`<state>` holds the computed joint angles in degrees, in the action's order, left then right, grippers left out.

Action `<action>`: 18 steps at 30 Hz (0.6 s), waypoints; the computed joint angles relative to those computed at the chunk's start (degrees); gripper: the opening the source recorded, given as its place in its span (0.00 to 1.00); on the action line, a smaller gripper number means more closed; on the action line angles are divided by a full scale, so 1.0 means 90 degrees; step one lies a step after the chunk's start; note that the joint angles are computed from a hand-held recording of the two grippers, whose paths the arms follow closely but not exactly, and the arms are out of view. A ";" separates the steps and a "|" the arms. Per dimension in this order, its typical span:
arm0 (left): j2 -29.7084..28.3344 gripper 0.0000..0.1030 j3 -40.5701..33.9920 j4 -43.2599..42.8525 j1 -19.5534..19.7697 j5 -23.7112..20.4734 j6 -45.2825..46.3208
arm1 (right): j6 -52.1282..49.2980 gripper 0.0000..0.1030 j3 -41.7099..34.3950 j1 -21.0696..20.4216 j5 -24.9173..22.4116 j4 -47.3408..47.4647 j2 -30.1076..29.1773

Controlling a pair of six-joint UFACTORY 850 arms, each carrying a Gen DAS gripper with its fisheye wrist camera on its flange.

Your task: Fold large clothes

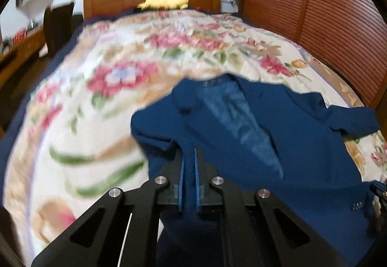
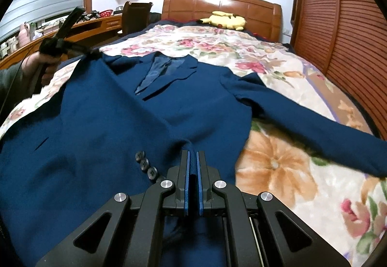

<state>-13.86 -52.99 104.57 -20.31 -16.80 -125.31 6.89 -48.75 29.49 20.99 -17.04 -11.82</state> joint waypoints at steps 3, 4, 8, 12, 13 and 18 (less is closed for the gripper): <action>-0.0140 0.07 -0.0432 -0.0306 -0.0127 -0.0250 0.0451 | -0.0013 0.04 0.0153 -0.0040 0.0006 0.0062 0.0192; -0.0229 0.08 -0.0588 -0.0421 -0.0171 -0.0298 0.0665 | 0.0066 0.04 0.0215 -0.0067 0.0009 0.0009 0.0271; -0.0403 0.14 -0.0794 -0.0804 -0.0379 -0.0589 0.1233 | 0.0189 0.04 0.0402 -0.0175 -0.0106 0.0014 0.0505; -0.0156 0.43 -0.0334 -0.0474 -0.0550 -0.0890 0.0943 | -0.0578 0.04 0.0317 -0.0078 -0.0416 0.0764 0.0433; -0.0035 0.44 -0.0160 -0.0396 -0.0566 -0.0884 0.0856 | -0.0988 0.04 0.0310 -0.0027 -0.0448 0.1177 0.0427; 0.0457 0.44 0.0596 -0.0565 -0.0661 -0.0977 0.0992 | -0.1763 0.04 0.0279 0.0068 -0.0606 0.2030 0.0504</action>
